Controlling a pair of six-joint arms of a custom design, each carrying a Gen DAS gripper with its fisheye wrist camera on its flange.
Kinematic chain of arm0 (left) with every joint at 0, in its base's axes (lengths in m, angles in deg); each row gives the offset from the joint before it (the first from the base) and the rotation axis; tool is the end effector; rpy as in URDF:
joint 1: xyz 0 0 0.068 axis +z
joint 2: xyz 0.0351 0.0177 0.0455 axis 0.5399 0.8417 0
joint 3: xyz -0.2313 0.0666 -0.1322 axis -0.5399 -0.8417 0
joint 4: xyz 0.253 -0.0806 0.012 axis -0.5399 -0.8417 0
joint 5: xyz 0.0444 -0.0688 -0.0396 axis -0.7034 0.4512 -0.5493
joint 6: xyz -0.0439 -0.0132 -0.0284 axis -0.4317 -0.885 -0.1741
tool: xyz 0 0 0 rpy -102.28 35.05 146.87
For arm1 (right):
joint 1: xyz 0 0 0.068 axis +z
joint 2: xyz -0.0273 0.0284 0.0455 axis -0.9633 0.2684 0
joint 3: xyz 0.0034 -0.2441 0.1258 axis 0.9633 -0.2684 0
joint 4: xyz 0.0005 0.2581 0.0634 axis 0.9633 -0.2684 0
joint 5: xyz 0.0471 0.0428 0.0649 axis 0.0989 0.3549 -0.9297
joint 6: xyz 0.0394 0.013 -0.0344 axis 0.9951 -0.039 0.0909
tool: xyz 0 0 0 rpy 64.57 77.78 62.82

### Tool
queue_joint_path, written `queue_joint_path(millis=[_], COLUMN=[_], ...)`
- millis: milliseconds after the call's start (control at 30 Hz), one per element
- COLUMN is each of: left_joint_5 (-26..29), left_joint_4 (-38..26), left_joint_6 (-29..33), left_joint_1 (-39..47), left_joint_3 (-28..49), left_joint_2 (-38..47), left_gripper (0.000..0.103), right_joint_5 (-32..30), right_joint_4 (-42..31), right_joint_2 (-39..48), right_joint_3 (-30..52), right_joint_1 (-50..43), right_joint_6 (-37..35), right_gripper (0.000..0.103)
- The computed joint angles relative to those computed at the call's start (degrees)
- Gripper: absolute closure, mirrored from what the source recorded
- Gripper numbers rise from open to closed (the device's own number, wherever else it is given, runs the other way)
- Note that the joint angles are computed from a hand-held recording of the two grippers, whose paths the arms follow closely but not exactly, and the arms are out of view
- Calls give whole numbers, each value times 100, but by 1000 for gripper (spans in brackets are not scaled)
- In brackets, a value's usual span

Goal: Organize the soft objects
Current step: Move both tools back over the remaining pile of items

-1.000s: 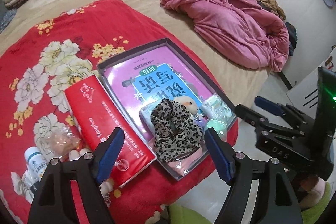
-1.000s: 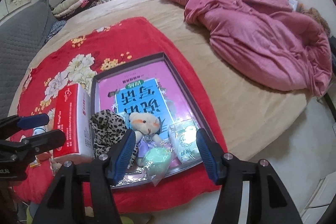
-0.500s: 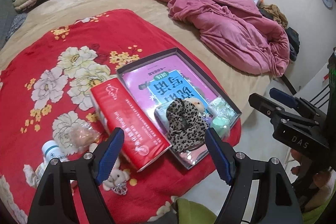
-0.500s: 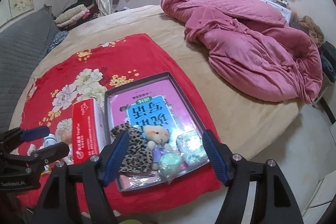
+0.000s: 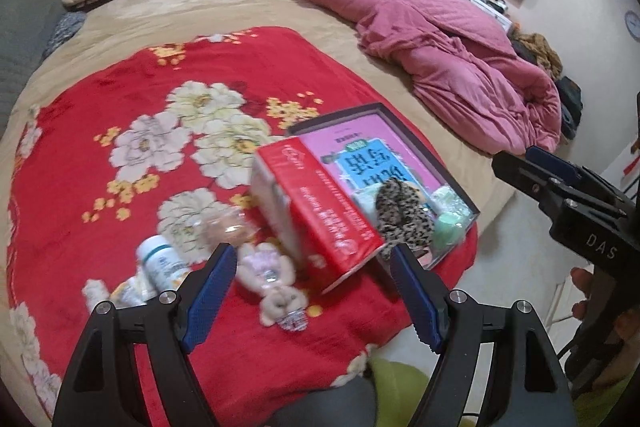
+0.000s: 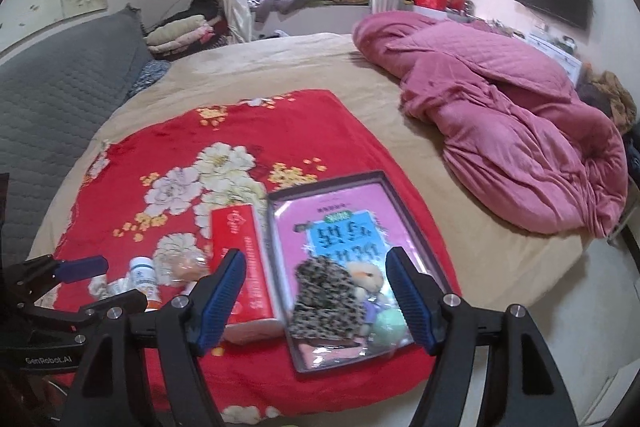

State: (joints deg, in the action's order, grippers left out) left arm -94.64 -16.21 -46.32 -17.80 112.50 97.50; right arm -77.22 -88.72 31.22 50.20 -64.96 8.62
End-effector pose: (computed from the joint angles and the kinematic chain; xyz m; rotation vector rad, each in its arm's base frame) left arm 0.1484 -0.1642 0.3458 0.0245 2.5420 -0.2877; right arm 0.1702 0.0294 0.4018 -0.2389 2.4008 0.0971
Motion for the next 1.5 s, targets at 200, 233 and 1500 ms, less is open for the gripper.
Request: queue_joint_path(millis=[200, 233, 1500], left_joint_5=[-64, -70, 1890], left_joint_4=[-474, -531, -1839], left_joint_6=[-50, -41, 2279], left_joint_1=[334, 400, 4822], left_joint_3=[-269, -306, -1733], left_joint_2=[-785, -911, -3615], left_gripper=[23, 23, 23], right_joint_5=[518, 645, 1783], right_joint_4=[-113, -135, 37], right_joint_2=[94, 126, 1009], right_joint_3=[267, 318, 227], right_joint_1=[1068, 1261, 4562], right_joint_6=[619, 718, 2353], right_gripper=[31, 31, 31])
